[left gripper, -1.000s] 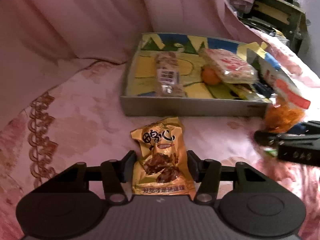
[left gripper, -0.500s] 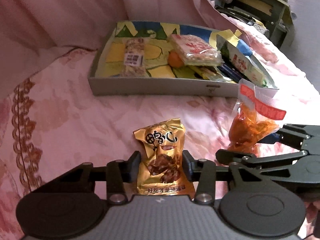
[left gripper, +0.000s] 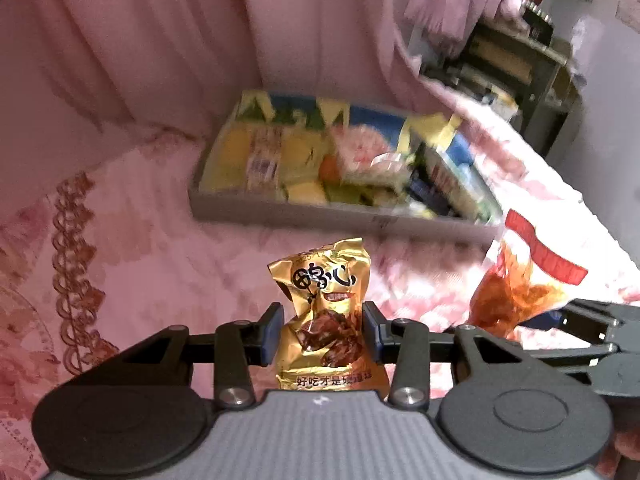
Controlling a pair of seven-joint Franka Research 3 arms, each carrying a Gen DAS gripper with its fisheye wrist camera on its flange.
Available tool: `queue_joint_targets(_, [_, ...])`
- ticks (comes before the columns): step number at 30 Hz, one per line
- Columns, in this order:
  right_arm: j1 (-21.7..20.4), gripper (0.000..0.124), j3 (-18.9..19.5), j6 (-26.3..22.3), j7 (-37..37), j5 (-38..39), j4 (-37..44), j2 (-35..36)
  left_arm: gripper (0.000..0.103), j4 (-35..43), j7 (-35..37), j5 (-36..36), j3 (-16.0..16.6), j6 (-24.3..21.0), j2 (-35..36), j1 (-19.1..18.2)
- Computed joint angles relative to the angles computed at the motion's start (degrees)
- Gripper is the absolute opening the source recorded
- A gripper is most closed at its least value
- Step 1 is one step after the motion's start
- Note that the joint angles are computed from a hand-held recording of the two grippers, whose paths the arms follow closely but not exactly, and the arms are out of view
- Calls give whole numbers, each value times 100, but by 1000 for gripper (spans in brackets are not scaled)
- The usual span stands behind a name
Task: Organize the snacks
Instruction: 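Lift the gold packet and orange bag and carry both over the tray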
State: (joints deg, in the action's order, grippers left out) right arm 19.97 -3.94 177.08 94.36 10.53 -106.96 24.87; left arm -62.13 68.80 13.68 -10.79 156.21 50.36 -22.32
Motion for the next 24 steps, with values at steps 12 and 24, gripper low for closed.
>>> queue_joint_targets(12, [-507, 64, 695, 1460, -538, 545, -1156, -889, 46, -1270, -1727, 1185, 1040, 1292, -966, -702])
queue_joint_targets(24, [-1394, 64, 1408, 1932, -499, 30, -1258, -1063, 46, -788, -2892, 2261, 1572, 1497, -936, -1008])
